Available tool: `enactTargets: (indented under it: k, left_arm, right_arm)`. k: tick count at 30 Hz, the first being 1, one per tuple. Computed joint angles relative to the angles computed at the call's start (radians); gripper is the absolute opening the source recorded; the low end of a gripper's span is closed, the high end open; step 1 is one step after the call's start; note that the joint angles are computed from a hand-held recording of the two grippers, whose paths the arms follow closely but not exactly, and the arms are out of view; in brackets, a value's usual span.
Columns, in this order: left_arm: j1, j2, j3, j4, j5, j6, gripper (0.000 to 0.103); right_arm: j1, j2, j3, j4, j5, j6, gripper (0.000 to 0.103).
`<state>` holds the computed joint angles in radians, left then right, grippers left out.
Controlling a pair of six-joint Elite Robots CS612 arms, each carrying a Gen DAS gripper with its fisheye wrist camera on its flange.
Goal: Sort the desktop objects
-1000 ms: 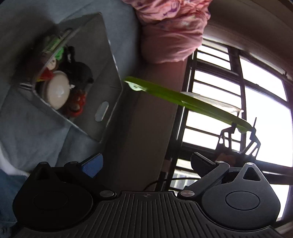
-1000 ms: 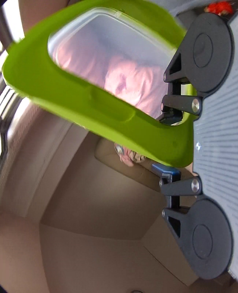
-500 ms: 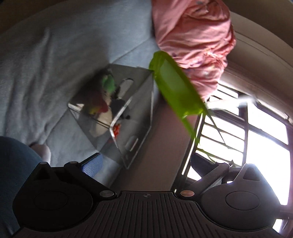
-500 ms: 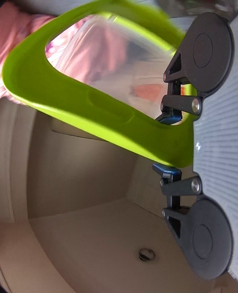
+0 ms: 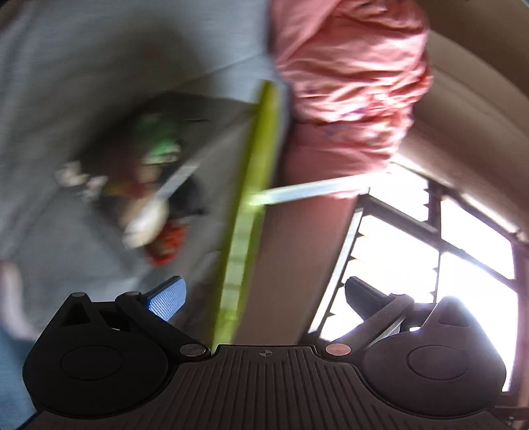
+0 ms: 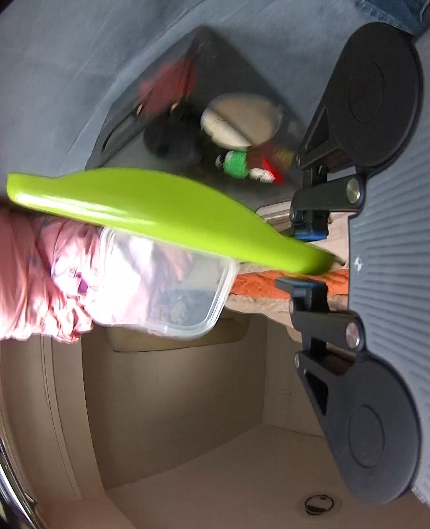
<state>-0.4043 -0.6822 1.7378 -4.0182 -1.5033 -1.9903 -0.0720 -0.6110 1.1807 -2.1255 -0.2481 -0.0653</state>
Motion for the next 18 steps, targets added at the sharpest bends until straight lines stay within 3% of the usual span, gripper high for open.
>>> enactTargets:
  k: [2,3,6,9,13,15,16,18]
  left_arm:
    - [0.01,0.003,-0.05,0.025,0.047,0.045,0.103]
    - [0.018,-0.003,-0.071,0.066,0.077,0.088,0.103]
    - [0.037,-0.007,-0.148,0.209,0.262,0.234,0.103]
    - [0.071,0.026,-0.247,0.371,0.31,0.249,0.103]
    - [0.119,0.112,-0.402,0.455,0.123,0.203,0.103]
    - [0.118,0.165,-0.467,0.356,0.066,0.227,0.103]
    - [0.115,0.18,-0.484,0.317,0.033,0.23,0.103]
    - [0.106,0.18,-0.479,0.281,-0.043,0.225,0.103]
  right_arm:
    - [-0.005,-0.005,0.013,0.013,-0.043,-0.084,0.023]
    - [-0.001,-0.001,0.012,-0.018,-0.066,-0.075,0.023]
    - [-0.009,-0.002,0.013,0.049,-0.098,-0.115,0.023]
    - [-0.031,-0.049,0.081,0.159,-0.143,-0.295,0.023]
    - [-0.036,-0.074,0.091,0.316,-0.172,-0.544,0.026]
    - [-0.039,-0.063,0.072,0.409,-0.162,-0.615,0.026]
    - [-0.039,-0.058,0.069,0.404,-0.156,-0.613,0.026]
    - [-0.04,-0.052,0.082,0.285,-0.15,-0.527,0.026]
